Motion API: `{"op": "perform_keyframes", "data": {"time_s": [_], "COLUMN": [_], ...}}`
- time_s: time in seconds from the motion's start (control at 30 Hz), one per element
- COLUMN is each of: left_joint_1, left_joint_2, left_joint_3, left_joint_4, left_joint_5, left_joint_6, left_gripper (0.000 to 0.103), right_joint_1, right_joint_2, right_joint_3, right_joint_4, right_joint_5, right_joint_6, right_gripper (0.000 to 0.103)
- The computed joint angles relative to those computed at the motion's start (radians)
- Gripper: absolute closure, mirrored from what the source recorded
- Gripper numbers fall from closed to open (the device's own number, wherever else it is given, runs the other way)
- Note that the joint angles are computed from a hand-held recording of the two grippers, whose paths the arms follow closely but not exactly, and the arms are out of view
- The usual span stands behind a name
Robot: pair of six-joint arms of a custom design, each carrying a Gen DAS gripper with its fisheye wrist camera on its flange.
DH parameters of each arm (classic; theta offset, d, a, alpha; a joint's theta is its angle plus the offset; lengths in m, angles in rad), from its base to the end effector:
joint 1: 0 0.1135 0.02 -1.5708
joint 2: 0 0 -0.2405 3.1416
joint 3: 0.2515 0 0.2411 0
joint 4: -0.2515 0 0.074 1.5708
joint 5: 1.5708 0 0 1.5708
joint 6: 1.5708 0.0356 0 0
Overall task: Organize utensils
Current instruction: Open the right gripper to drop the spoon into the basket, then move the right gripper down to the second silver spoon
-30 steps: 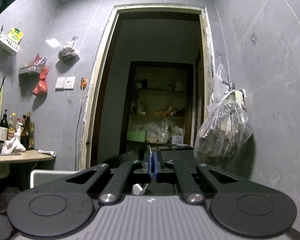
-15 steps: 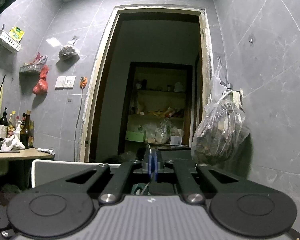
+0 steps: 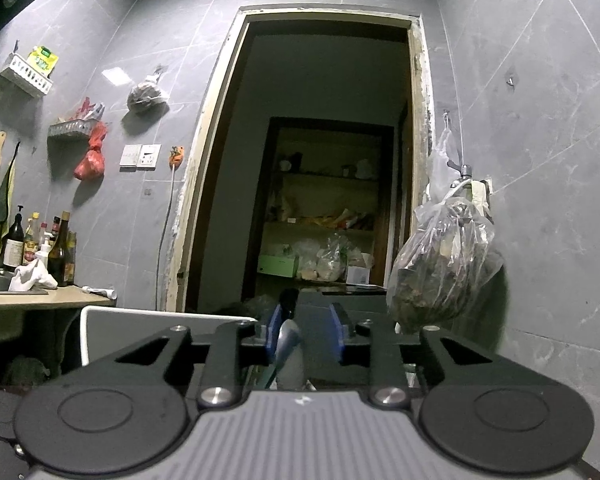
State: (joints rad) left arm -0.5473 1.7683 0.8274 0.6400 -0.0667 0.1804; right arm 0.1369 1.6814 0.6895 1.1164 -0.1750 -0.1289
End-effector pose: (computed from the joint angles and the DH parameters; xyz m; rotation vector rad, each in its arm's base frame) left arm 0.3068 -0.1842 0.1635 0.6241 1.7685 -0.1905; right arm 0.3288 0.0515 0.2034 -0.3332 1.4107 0.1331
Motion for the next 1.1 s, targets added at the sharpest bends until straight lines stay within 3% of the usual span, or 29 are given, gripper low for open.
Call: {"op": "perform_keyframes", "data": {"time_s": [0.4, 0.57, 0.63, 0.97, 1.03, 1.1], "left_joint_1": [-0.002, -0.002, -0.002, -0.002, -0.003, -0.003], "left_joint_2": [0.002, 0.004, 0.004, 0.004, 0.004, 0.005], "left_joint_3": [0.002, 0.002, 0.001, 0.001, 0.003, 0.004], "left_joint_4": [0.000, 0.001, 0.002, 0.002, 0.001, -0.001], "left_joint_5": [0.000, 0.001, 0.000, -0.002, -0.002, -0.004], "left_joint_6": [-0.001, -0.001, -0.001, 0.000, 0.000, 0.000], "left_gripper": [0.024, 0.024, 0.024, 0.024, 0.024, 0.024], "right_joint_1": [-0.031, -0.064, -0.079, -0.156, -0.162, -0.162], "right_joint_2": [-0.073, -0.132, -0.157, -0.249, -0.255, -0.222], "right_joint_3": [-0.047, -0.089, -0.107, -0.148, -0.098, 0.021], "right_joint_4": [-0.001, -0.002, -0.005, -0.169, -0.319, -0.573], "right_joint_5": [-0.030, -0.041, -0.034, 0.059, 0.105, 0.164], "right_joint_6": [0.020, 0.039, 0.039, 0.029, 0.012, -0.023], "right_gripper": [0.035, 0.007, 0.002, 0.000, 0.000, 0.000]}}
